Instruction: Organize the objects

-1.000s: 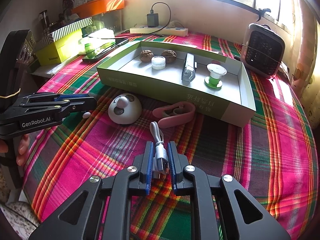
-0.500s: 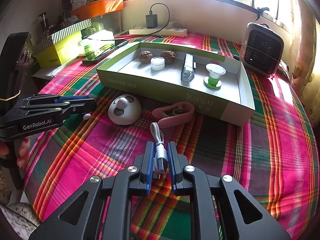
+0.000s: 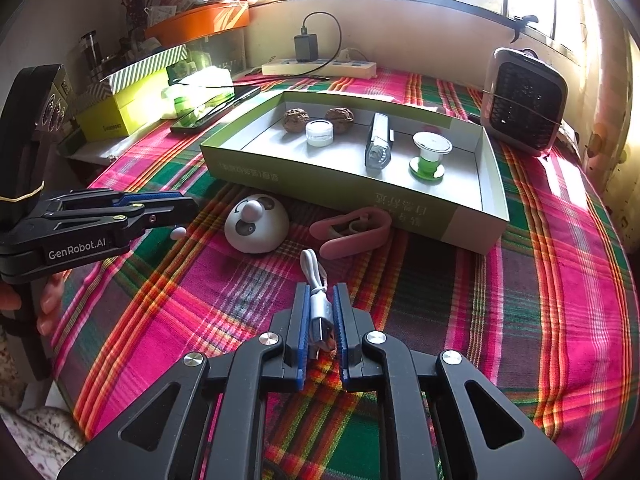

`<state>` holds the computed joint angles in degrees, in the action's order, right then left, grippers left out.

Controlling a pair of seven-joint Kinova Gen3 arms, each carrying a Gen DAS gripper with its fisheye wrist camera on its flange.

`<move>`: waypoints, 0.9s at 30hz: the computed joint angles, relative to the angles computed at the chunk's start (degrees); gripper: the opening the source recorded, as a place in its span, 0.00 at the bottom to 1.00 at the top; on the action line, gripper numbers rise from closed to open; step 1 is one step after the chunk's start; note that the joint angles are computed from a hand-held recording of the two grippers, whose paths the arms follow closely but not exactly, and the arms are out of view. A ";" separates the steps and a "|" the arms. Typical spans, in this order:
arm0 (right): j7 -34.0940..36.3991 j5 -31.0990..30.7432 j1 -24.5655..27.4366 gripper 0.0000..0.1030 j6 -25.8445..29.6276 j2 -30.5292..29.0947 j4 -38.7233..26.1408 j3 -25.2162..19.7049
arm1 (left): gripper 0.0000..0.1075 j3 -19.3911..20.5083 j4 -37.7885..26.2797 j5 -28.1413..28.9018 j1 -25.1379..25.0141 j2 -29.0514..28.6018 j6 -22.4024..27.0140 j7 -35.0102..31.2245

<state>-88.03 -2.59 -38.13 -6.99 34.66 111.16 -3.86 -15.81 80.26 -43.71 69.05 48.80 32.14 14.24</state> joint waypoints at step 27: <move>-1.54 3.35 6.58 0.12 -1.53 -1.59 -1.07 -7.13 | 0.18 1.28 -2.13 -4.74 -0.73 -1.16 3.28 -0.50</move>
<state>-89.57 0.76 -31.55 -8.51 33.07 110.10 -10.98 -14.53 78.13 -48.46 68.32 47.64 35.42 13.74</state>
